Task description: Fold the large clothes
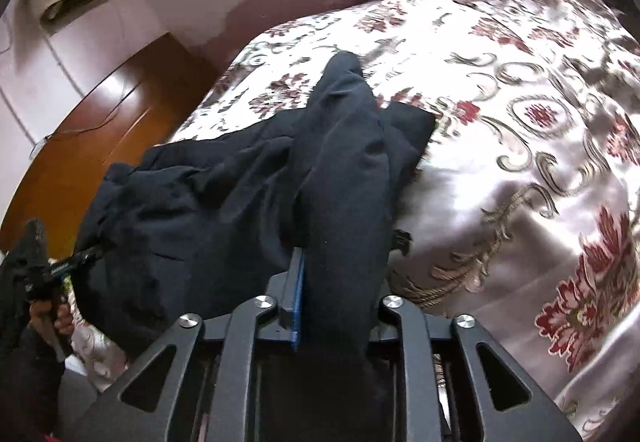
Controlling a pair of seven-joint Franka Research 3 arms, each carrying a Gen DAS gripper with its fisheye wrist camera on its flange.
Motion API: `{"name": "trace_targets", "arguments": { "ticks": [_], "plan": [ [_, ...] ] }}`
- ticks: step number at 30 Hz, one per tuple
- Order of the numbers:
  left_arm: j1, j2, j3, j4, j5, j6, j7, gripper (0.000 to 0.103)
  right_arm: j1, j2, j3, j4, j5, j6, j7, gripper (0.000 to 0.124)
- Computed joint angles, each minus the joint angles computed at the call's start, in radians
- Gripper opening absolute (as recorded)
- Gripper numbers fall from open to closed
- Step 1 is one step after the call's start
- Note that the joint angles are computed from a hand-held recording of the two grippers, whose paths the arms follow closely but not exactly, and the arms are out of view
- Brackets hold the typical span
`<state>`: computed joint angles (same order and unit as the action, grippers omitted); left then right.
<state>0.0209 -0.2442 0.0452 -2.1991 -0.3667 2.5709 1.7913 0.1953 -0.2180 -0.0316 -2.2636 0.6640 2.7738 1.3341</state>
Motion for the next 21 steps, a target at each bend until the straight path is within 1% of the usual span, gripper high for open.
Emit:
{"name": "trace_targets", "arguments": {
  "ticks": [1, 2, 3, 4, 5, 6, 7, 8, 9, 10, 11, 13, 15, 17, 19, 21],
  "plan": [
    [0.012, 0.002, -0.012, 0.000, 0.033, -0.004, -0.034, 0.036, -0.008, 0.006, 0.007, 0.001, -0.020, 0.003, 0.023, 0.027],
    [0.021, 0.006, -0.021, 0.000, 0.061, -0.009, -0.069, 0.040, -0.024, 0.009, 0.021, 0.000, -0.068, 0.005, 0.067, 0.036],
    [0.030, 0.010, -0.030, 0.000, 0.090, -0.014, -0.104, 0.043, -0.036, 0.015, 0.032, 0.000, -0.109, 0.012, 0.102, 0.048],
    [0.039, 0.013, -0.038, -0.002, 0.121, -0.016, -0.142, 0.048, -0.047, 0.017, 0.045, -0.004, -0.157, 0.022, 0.137, 0.054],
    [0.044, 0.012, -0.044, -0.009, 0.143, -0.014, -0.176, 0.054, -0.050, 0.016, 0.051, -0.014, -0.187, 0.038, 0.154, 0.062],
    [0.051, 0.008, -0.051, -0.022, 0.171, -0.004, -0.218, 0.058, -0.055, 0.014, 0.061, -0.022, -0.226, 0.052, 0.179, 0.069],
    [0.059, 0.001, -0.059, -0.037, 0.201, 0.011, -0.263, 0.066, -0.070, 0.009, 0.078, -0.031, -0.287, 0.065, 0.222, 0.074],
    [0.070, -0.011, -0.071, -0.059, 0.242, 0.037, -0.323, 0.075, -0.084, 0.003, 0.096, -0.041, -0.348, 0.081, 0.263, 0.081],
    [0.077, -0.020, -0.077, -0.076, 0.275, 0.060, -0.365, 0.080, -0.093, -0.006, 0.110, -0.052, -0.398, 0.098, 0.295, 0.086],
    [0.083, -0.035, -0.084, -0.098, 0.310, 0.089, -0.408, 0.083, -0.098, -0.013, 0.117, -0.061, -0.434, 0.112, 0.317, 0.087],
    [0.083, -0.051, -0.084, -0.120, 0.334, 0.115, -0.432, 0.083, -0.109, -0.024, 0.131, -0.073, -0.477, 0.129, 0.348, 0.090],
    [0.076, -0.076, -0.081, -0.146, 0.373, 0.143, -0.460, 0.083, -0.142, -0.041, 0.165, -0.090, -0.566, 0.155, 0.419, 0.092],
    [0.082, -0.106, -0.090, -0.172, 0.428, 0.170, -0.501, 0.084, -0.171, -0.064, 0.194, -0.109, -0.638, 0.179, 0.484, 0.097],
    [0.091, -0.141, -0.104, -0.203, 0.483, 0.207, -0.550, 0.088, -0.177, -0.089, 0.204, -0.133, -0.665, 0.217, 0.516, 0.099],
    [0.094, -0.177, -0.111, -0.237, 0.527, 0.258, -0.586, 0.090, -0.193, -0.113, 0.221, -0.152, -0.683, 0.245, 0.549, 0.099],
    [0.105, -0.211, -0.123, -0.265, 0.571, 0.301, -0.624, 0.096, -0.230, -0.133, 0.259, -0.167, -0.710, 0.276, 0.587, 0.100]
  ]
}}
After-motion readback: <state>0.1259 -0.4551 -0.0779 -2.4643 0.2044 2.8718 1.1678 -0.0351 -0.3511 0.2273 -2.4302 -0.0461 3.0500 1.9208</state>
